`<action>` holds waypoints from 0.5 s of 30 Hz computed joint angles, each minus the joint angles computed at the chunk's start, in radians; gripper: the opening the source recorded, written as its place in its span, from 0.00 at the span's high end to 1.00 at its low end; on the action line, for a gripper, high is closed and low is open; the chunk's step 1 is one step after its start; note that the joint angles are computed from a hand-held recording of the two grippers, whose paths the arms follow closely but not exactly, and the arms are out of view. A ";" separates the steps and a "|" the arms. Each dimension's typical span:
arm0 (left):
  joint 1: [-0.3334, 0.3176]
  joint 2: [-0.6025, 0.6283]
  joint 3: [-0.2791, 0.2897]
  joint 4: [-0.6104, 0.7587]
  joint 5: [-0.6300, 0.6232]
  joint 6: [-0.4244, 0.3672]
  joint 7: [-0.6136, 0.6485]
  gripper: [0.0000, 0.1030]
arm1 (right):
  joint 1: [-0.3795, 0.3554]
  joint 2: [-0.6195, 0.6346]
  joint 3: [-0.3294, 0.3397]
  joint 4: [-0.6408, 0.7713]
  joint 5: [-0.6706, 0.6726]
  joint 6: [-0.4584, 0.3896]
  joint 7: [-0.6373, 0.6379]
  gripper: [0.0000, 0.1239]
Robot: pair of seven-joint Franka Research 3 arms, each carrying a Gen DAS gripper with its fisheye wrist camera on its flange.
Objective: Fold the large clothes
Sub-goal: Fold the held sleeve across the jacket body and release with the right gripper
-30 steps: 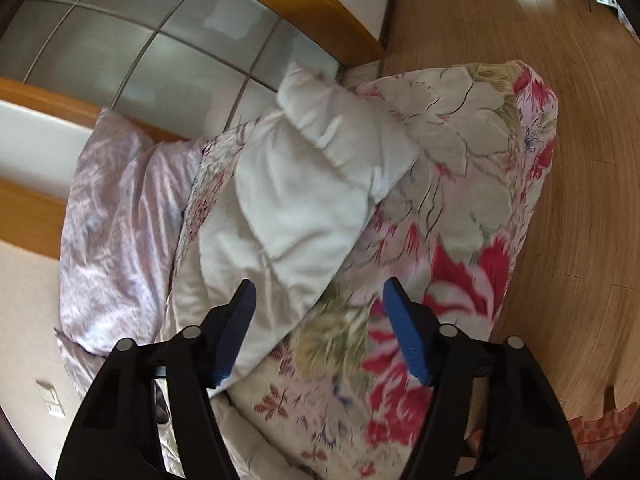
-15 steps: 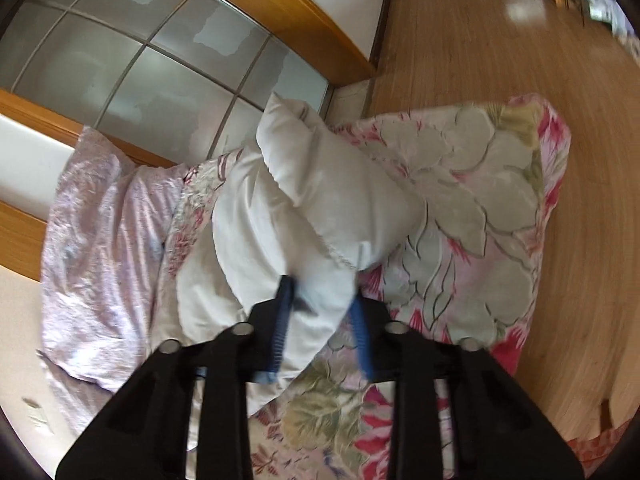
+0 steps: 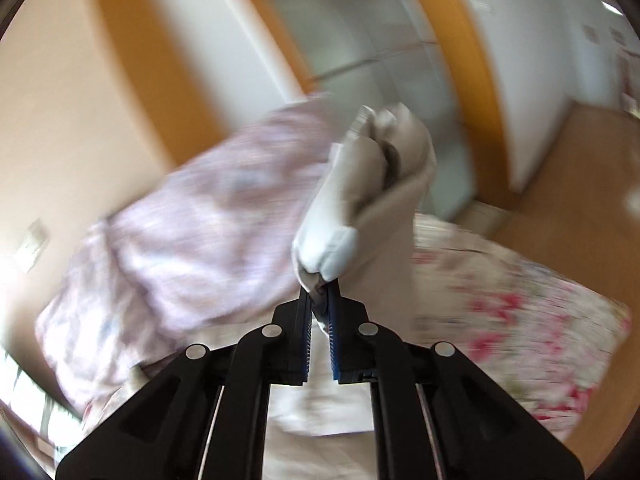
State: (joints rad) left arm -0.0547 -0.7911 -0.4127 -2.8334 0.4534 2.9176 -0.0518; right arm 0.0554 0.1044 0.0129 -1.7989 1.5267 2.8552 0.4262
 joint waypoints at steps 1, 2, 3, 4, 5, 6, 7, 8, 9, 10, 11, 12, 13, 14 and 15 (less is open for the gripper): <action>0.015 -0.022 -0.025 0.002 0.009 -0.029 -0.011 0.02 | 0.009 -0.016 0.012 -0.007 0.011 -0.033 -0.027 0.94; 0.031 -0.048 -0.050 0.003 0.024 -0.063 -0.022 0.02 | 0.021 -0.032 0.023 -0.014 0.019 -0.077 -0.053 0.94; 0.038 -0.073 -0.066 0.004 0.037 -0.095 -0.034 0.02 | 0.034 -0.048 0.029 -0.028 0.025 -0.113 -0.074 0.94; 0.038 -0.091 -0.071 0.000 0.047 -0.116 -0.045 0.02 | 0.048 -0.057 0.032 -0.035 0.016 -0.150 -0.080 0.94; 0.034 -0.114 -0.071 -0.008 0.054 -0.130 -0.059 0.02 | 0.062 -0.056 0.035 -0.031 0.000 -0.180 -0.072 0.94; 0.029 -0.133 -0.062 -0.021 0.061 -0.129 -0.070 0.02 | 0.077 -0.053 0.040 -0.029 -0.030 -0.223 -0.055 0.94; 0.023 -0.157 -0.055 -0.037 0.063 -0.131 -0.086 0.02 | 0.093 -0.046 0.047 -0.024 -0.063 -0.248 -0.033 0.94; 0.015 -0.178 -0.048 -0.051 0.062 -0.138 -0.098 0.02 | 0.107 -0.039 0.052 -0.022 -0.090 -0.261 -0.017 0.94; 0.007 -0.199 -0.043 -0.064 0.060 -0.151 -0.108 0.02 | 0.125 -0.028 0.062 -0.020 -0.121 -0.269 -0.004 0.94; -0.004 -0.220 -0.038 -0.074 0.056 -0.172 -0.116 0.02 | 0.140 -0.015 0.069 -0.015 -0.150 -0.268 0.009 0.94; -0.014 -0.243 -0.032 -0.088 0.052 -0.194 -0.126 0.02 | 0.154 -0.003 0.077 -0.014 -0.177 -0.261 0.020 0.94; -0.027 -0.265 -0.026 -0.101 0.049 -0.211 -0.133 0.02 | 0.172 0.014 0.088 -0.013 -0.226 -0.248 0.040 0.94; -0.036 -0.285 -0.019 -0.114 0.045 -0.226 -0.140 0.02 | 0.193 0.032 0.097 -0.016 -0.287 -0.221 0.064 0.94; -0.046 -0.305 -0.011 -0.128 0.040 -0.244 -0.148 0.02 | 0.213 0.047 0.106 -0.025 -0.347 -0.184 0.083 0.94; -0.053 -0.325 -0.007 -0.139 0.036 -0.261 -0.157 0.02 | 0.238 0.063 0.115 -0.038 -0.416 -0.135 0.109 0.94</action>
State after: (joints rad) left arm -0.1077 -1.1157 -0.4201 -2.9723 0.4892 2.6566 -0.2083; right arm 0.2931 0.1678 0.1279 -1.8374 1.1104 2.7206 0.5354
